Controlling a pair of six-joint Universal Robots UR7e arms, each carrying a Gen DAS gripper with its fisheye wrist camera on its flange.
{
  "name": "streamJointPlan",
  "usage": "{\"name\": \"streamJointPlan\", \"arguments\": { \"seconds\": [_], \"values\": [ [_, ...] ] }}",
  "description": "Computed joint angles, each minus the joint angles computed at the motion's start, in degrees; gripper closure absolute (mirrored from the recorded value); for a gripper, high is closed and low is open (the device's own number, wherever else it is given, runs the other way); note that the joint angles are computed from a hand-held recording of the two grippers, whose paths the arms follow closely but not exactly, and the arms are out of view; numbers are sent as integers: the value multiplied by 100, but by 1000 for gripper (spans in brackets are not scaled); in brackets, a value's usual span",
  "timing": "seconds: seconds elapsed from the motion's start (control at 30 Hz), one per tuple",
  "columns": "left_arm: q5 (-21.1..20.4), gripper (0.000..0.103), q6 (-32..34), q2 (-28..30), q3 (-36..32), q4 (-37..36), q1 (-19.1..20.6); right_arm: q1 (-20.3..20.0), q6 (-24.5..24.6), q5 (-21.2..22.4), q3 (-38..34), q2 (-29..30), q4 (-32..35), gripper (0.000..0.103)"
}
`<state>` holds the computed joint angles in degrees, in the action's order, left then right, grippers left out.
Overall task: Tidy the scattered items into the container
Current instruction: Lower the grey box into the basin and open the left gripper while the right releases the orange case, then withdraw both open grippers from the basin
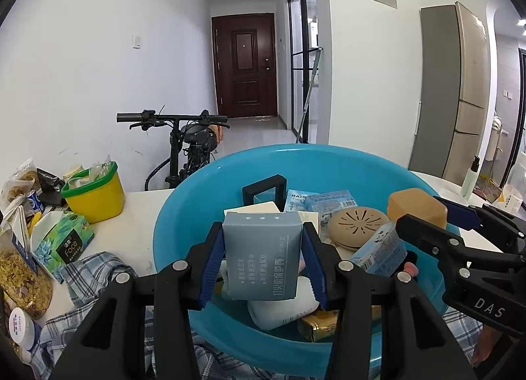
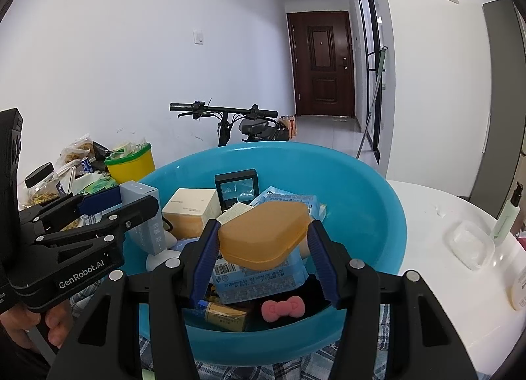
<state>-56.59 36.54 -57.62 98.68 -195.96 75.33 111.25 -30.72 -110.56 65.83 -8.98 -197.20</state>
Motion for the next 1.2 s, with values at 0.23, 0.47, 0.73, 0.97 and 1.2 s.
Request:
{"name": "streamJointPlan", "arguments": {
  "seconds": [0.23, 0.47, 0.73, 0.97, 1.2],
  "values": [
    [5, 54, -13, 0, -7, 9, -6, 10, -97, -156, -109, 119, -271, 26],
    [-4, 54, -9, 2, -10, 4, -7, 60, -206, -440, -211, 207, -534, 0],
    [16, 54, -23, -10, -10, 27, -17, 67, -236, -496, -243, 232, -483, 0],
    [7, 54, -18, -18, -2, 21, -14, 70, -219, -480, -229, 235, -530, 0],
    [-56, 54, -26, -56, 6, 65, 12, 74, -216, -504, -199, 219, -533, 0]
  ]
}}
